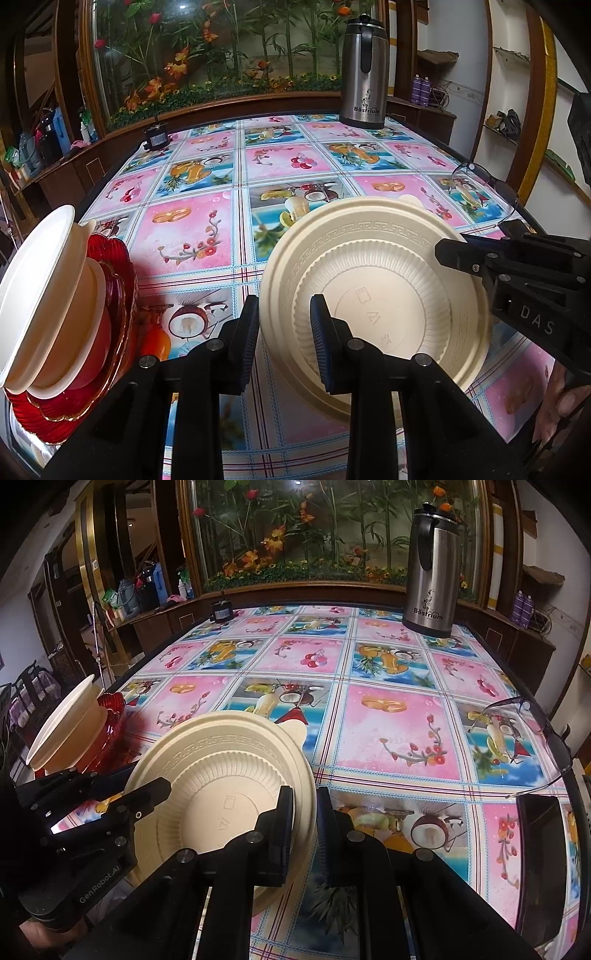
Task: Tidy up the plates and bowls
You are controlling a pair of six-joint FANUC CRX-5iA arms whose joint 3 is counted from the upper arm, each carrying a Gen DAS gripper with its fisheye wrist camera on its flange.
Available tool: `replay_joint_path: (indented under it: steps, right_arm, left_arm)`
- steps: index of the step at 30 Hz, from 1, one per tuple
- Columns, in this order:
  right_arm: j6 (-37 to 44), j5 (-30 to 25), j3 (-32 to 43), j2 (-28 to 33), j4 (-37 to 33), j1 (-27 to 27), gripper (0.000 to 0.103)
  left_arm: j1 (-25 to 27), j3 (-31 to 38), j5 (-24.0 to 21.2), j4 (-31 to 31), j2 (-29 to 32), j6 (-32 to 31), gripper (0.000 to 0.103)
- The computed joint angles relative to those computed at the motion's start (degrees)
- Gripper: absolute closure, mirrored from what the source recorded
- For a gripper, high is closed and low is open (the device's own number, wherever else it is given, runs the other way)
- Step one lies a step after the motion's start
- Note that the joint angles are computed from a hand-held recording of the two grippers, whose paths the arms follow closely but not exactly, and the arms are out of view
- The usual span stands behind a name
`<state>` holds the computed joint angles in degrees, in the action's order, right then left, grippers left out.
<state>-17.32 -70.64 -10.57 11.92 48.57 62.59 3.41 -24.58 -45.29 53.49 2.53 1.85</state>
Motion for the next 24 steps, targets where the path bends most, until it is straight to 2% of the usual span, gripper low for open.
replay_joint_path:
  steps: [24]
  right_arm:
    - [0.2,-1.1,0.2,0.2,1.0,0.4,0.090]
  left_arm:
    - [0.0,0.1,0.5,0.9,-0.3,-0.5,0.078]
